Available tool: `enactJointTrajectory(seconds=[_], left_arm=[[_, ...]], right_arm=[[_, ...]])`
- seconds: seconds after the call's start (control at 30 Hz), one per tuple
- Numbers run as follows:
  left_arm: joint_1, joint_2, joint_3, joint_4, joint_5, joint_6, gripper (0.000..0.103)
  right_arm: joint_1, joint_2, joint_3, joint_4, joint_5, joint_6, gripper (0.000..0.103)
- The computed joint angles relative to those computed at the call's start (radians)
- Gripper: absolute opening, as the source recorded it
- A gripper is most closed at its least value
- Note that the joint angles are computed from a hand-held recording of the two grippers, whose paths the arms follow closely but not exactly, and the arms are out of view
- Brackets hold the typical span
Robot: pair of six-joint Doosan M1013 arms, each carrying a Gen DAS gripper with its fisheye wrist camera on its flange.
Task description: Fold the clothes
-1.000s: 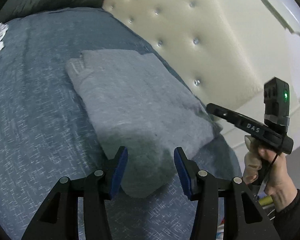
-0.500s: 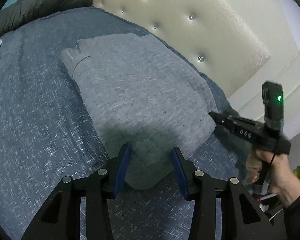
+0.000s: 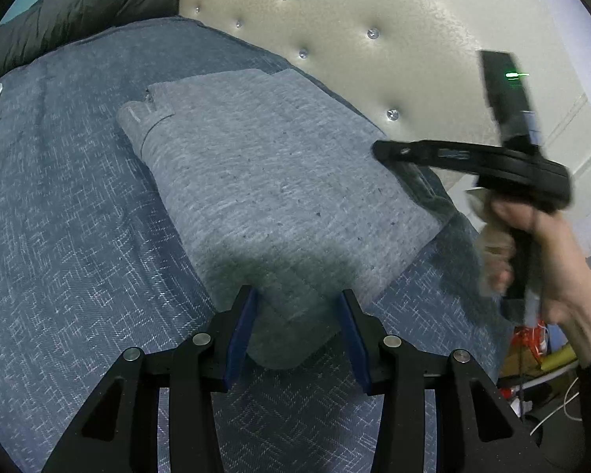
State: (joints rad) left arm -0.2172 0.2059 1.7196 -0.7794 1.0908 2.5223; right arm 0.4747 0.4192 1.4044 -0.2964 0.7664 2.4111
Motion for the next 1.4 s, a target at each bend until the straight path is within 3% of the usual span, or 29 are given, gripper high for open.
enactJointTrajectory(seconds=[0.23, 0.47, 0.73, 1.1, 1.4], left_arm=[[-0.001, 0.002, 0.003, -0.010, -0.002, 0.018, 0.046], [0.002, 0.002, -0.002, -0.001, 0.007, 0.017, 0.046], [-0.007, -0.009, 0.001, 0.032, -0.007, -0.009, 0.046], [0.026, -0.051, -0.005, 0.035, 0.017, -0.025, 0.046], [0.074, -0.105, -0.019, 0.015, 0.057, -0.019, 0.046]], right_arm=[[-0.012, -0.018, 0.048, -0.002, -0.067, 0.090, 0.000], [0.022, -0.075, 0.112, -0.131, -0.117, 0.187, 0.000], [0.035, -0.133, 0.216, -0.208, -0.117, 0.354, 0.000], [0.080, -0.164, 0.212, -0.268, -0.099, 0.423, 0.000], [0.150, -0.176, 0.174, -0.353, -0.047, 0.529, 0.000]])
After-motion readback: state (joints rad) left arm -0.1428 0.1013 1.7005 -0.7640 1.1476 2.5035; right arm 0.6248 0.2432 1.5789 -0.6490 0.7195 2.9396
